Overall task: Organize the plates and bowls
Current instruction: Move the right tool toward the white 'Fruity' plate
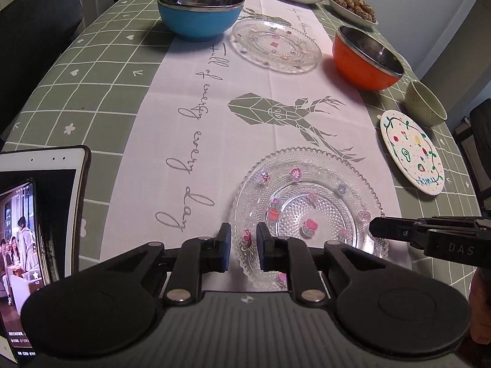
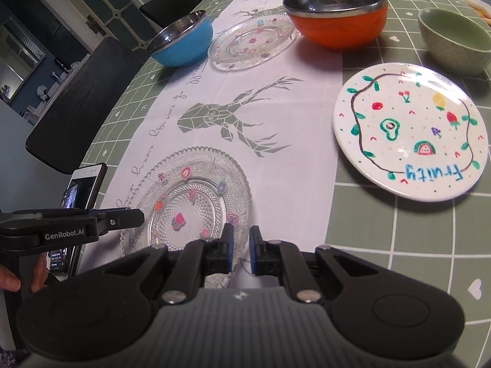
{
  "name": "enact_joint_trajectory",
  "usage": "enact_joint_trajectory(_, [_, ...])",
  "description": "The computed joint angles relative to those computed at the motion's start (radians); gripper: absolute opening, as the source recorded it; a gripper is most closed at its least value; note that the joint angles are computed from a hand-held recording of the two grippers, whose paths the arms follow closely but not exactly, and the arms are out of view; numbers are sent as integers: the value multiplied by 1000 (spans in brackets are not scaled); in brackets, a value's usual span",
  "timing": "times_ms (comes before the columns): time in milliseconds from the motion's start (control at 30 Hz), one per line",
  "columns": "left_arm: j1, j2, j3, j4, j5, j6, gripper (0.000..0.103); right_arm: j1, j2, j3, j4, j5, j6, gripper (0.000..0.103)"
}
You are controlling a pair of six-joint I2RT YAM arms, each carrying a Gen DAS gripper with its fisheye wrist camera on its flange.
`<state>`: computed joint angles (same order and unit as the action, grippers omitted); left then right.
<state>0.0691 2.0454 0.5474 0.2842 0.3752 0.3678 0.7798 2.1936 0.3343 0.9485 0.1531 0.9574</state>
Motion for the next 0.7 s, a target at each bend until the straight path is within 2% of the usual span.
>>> enact_joint_trajectory(200, [-6,-12,-14,19,-1,-2,22,4,0,-1,0,-1,-13,12])
enact_joint_trajectory(300, [-3,-31,-33,53,7,-12,35,5,4,0,3,-5,-13,16])
enact_joint_trajectory(400, [8,-41,-34,65,24,-34,44,13,-1,-2,7,1,-20,29])
enact_joint_trajectory(467, [12,-46,-33,66,40,-45,45,24,-20,2,-22,21,-27,41])
enact_joint_trajectory(567, [19,-52,-26,49,90,-60,46,33,-43,8,-56,42,-46,47])
enact_joint_trajectory(700, [4,-52,-26,47,127,-76,47,36,-69,3,-79,68,-56,48])
